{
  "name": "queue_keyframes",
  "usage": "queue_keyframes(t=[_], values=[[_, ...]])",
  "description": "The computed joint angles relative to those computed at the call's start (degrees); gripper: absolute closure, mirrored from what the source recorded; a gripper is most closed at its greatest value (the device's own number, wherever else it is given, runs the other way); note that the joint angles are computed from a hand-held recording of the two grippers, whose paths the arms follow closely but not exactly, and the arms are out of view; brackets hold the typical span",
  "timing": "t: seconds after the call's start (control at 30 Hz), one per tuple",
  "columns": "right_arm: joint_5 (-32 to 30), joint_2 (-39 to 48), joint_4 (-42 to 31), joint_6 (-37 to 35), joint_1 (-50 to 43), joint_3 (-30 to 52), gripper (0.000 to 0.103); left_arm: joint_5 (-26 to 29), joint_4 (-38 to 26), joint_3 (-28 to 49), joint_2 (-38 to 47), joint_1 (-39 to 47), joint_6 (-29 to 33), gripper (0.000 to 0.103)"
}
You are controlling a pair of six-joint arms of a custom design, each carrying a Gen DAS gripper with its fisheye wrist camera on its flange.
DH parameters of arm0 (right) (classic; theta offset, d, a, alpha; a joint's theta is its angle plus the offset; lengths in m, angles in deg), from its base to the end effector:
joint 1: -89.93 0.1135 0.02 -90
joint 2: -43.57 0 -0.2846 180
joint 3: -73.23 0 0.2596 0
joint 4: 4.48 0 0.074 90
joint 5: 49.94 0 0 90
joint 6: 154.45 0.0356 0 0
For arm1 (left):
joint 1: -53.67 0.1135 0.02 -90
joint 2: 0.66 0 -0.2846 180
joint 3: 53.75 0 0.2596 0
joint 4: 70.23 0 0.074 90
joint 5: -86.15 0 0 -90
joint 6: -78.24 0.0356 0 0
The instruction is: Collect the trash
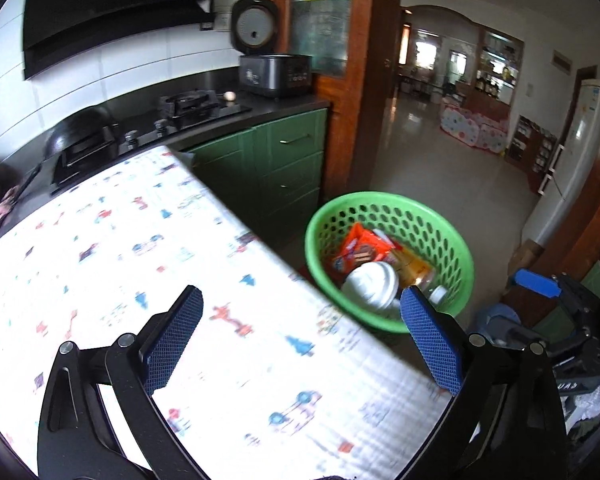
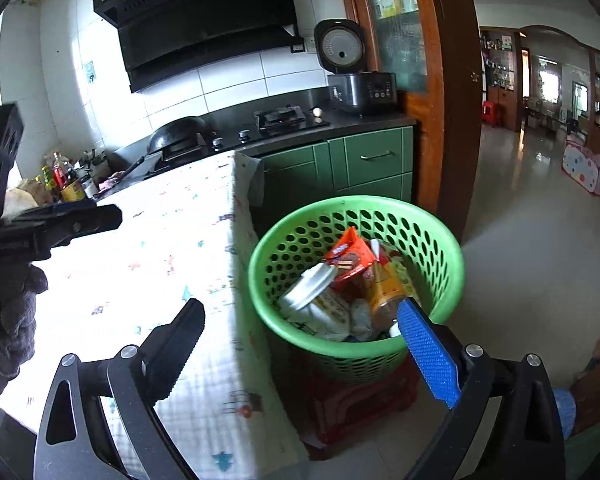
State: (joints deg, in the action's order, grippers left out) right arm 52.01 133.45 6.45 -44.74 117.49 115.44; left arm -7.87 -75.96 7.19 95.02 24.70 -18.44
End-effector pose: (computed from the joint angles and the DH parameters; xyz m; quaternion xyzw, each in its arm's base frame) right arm 0.2529 0.1237 0.1411 -0.0143 0.8902 0.0935 0.4457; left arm 0.3029 -0.1648 0.1777 0.1610 0.8932 -0.0978 0.4083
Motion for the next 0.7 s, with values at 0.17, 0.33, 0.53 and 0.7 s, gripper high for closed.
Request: queue_keyframes(t=[0.17, 0.33, 0.53, 0.7], values=[[4.66, -1.17, -1.05, 0.15, 5.65, 0.66, 0.007, -2.14, 1.84, -8.14, -7.3, 3.06, -0.12, 0.005], [7.07, -1.83, -1.47, 1.16, 10.47, 1.6, 0.007, -3.83, 2.82, -15.52, -15.26, 5.27, -0.37, 0.005], [10.83, -0.72, -3.29, 1.91, 16.08, 4.0, 0.007, -6.58, 2.28, -23.5, -24.81, 7.28, -0.37, 0.005], [11.59, 0.84, -4.69, 3.57, 18.24, 5.72, 0.007, -8.02, 0.4, -27.74, -30.89, 8.97, -1.56, 0.005]])
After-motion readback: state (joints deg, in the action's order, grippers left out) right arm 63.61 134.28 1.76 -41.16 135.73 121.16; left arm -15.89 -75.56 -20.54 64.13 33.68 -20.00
